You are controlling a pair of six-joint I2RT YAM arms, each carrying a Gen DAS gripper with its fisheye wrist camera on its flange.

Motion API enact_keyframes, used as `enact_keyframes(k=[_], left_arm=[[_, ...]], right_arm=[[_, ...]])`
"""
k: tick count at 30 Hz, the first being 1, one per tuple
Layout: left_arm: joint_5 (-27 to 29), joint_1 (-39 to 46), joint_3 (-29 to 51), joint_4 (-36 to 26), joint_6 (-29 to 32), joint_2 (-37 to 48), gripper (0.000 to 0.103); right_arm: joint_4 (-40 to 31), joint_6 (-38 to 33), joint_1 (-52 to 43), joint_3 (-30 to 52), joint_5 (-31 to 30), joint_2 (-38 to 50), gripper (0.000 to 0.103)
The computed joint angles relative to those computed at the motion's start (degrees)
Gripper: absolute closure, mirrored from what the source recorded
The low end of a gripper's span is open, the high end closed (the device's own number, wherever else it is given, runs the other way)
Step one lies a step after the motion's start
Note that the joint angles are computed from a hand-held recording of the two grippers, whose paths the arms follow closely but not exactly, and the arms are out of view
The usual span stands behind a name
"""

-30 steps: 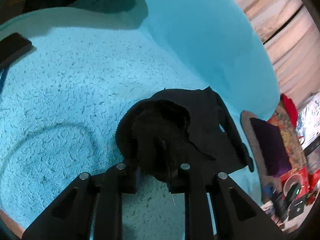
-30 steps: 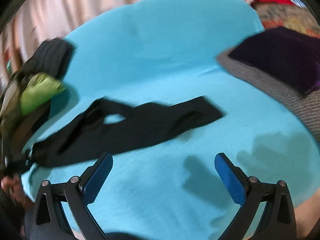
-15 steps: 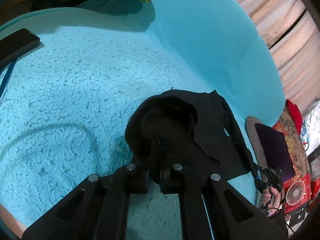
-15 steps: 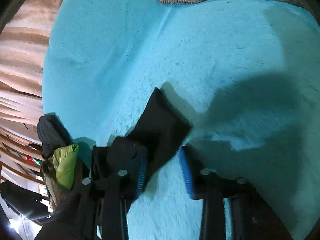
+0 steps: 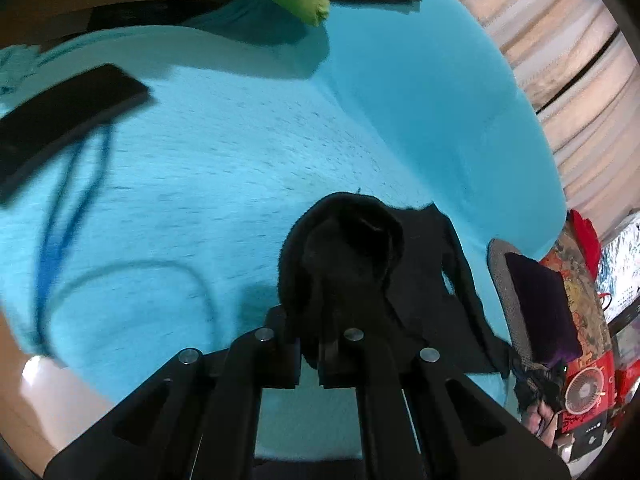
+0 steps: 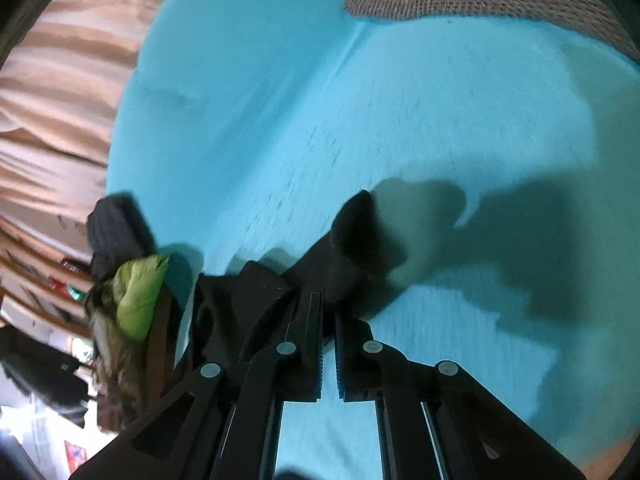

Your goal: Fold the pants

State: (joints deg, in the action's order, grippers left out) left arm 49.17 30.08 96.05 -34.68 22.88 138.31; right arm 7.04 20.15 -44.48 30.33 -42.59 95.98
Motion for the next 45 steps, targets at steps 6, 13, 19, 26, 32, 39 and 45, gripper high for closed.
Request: enact_keyframes(k=[6, 13, 19, 26, 32, 39, 45], left_arm=[[-1.67, 3.82, 5.41, -6.88, 4.23, 2.73, 0.1], [-7.51, 3.18, -9.92, 11.79, -0.57, -5.92, 0.07], [-5.88, 5.18, -20.27, 22.12, -0.84, -13.22, 0.049], [-3.44, 5.54, -22.0, 18.51, 5.72, -13.96, 0.045], [-0.17, 5.32, -24.7, 14.45, 17.6, -15.42, 0.045], [-0.12, 3.76, -26.98, 13.37, 21.65, -16.29, 0.045], [0.6, 3.02, -29.3, 13.2, 24.76, -18.13, 0.045]], right_arm=[[-5.83, -7.62, -2.08, -6.35, 0.77, -5.15, 0.098], [-9.08, -16.26, 10.26, -14.36, 17.52, -33.32, 0.069], [-3.92, -32.64, 43.0, -15.78, 29.16, -35.26, 0.039], [-2.27, -43.66, 53.45, -6.54, 40.52, -13.75, 0.041], [-3.48, -43.98, 48.51, -5.55, 40.5, -10.64, 0.067], [-4.68, -41.32, 41.88, -6.81, 33.65, -15.51, 0.098], [-2.93, -38.08, 37.88, -6.82, 28.57, -15.29, 0.099]])
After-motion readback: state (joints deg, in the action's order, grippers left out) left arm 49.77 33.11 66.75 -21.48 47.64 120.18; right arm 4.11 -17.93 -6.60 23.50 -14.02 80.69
